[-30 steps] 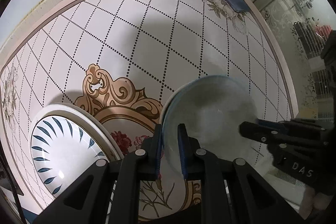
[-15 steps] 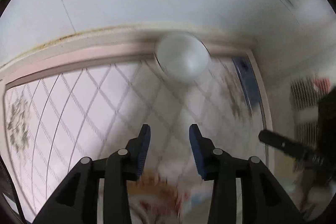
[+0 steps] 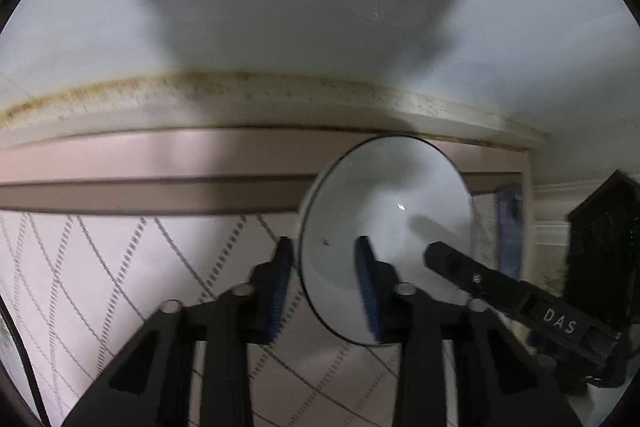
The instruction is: Organize plates and bowls
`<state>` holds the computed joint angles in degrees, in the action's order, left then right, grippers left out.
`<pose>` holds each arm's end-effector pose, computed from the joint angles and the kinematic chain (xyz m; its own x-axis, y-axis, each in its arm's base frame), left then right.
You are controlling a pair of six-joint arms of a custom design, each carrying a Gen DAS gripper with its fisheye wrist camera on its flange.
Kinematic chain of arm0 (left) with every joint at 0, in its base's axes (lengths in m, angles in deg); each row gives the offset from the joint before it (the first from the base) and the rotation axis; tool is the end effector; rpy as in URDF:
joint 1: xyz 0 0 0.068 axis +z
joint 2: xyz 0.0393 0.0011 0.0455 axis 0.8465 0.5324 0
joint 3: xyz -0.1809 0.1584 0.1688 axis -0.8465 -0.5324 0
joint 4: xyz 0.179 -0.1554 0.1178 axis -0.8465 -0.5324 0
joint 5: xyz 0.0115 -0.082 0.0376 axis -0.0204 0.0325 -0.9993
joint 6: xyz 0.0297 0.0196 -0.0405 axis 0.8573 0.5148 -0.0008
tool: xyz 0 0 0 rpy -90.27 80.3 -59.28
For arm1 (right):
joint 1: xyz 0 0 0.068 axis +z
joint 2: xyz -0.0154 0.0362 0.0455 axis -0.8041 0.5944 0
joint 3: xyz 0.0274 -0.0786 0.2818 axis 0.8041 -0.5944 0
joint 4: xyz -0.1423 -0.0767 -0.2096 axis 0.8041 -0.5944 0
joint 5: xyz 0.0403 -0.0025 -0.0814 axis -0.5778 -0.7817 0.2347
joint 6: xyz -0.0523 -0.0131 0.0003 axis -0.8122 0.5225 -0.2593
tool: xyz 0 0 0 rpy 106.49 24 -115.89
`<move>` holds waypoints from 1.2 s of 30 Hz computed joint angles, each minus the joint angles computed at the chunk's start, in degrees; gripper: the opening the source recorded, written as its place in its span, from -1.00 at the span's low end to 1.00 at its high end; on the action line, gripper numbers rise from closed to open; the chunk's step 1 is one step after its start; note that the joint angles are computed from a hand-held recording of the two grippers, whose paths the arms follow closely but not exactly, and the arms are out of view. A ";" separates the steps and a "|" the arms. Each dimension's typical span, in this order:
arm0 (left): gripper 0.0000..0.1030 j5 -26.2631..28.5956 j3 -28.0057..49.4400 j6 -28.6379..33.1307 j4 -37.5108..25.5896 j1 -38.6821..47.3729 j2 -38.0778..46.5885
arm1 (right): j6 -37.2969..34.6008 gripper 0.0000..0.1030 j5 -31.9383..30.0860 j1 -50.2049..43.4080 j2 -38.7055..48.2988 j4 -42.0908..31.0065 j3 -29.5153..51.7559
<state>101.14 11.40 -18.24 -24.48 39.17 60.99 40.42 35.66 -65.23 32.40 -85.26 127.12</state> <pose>0.2992 -0.1092 0.1948 -0.9770 -0.1877 -0.1012 -0.1502 0.9425 -0.2984 0.3423 -0.0480 0.1467 -0.9713 0.2213 0.0875 0.2266 0.7479 0.6239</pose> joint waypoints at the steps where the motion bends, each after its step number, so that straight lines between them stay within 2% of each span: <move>1: -0.63 -1.79 0.04 0.31 0.01 -0.92 -0.19 | 0.54 -0.60 0.75 0.28 0.41 0.76 0.00; 4: -0.74 -4.02 -1.06 2.17 -0.16 -1.93 -1.02 | 1.10 -0.61 1.20 0.93 0.01 3.47 -1.01; 8: -0.76 -5.47 -1.69 1.82 -0.63 -3.72 -2.63 | 1.96 -0.64 3.93 3.05 -1.70 4.88 -2.01; 15: -0.76 -6.92 0.39 2.41 -4.74 -5.87 -6.21 | 1.47 -0.64 4.71 2.86 -7.74 2.98 -5.74; 19: -0.76 -8.17 0.64 0.79 -7.72 -8.82 -10.50 | 0.41 -0.64 4.56 2.05 -12.72 0.50 -7.39; 28: -0.76 -10.70 -0.38 -3.17 -17.88 -15.75 -24.82 | -3.09 -0.64 5.11 0.30 -29.76 -10.72 -11.64; 29: -0.76 -10.64 -0.47 -3.37 -19.64 -16.16 -26.97 | -5.41 -0.64 4.93 -1.69 -30.28 -12.95 -10.96; 36: -0.75 -15.82 -0.37 -15.17 -26.83 -31.18 -35.17 | -16.70 -0.65 5.09 -11.13 -42.78 -29.78 -11.15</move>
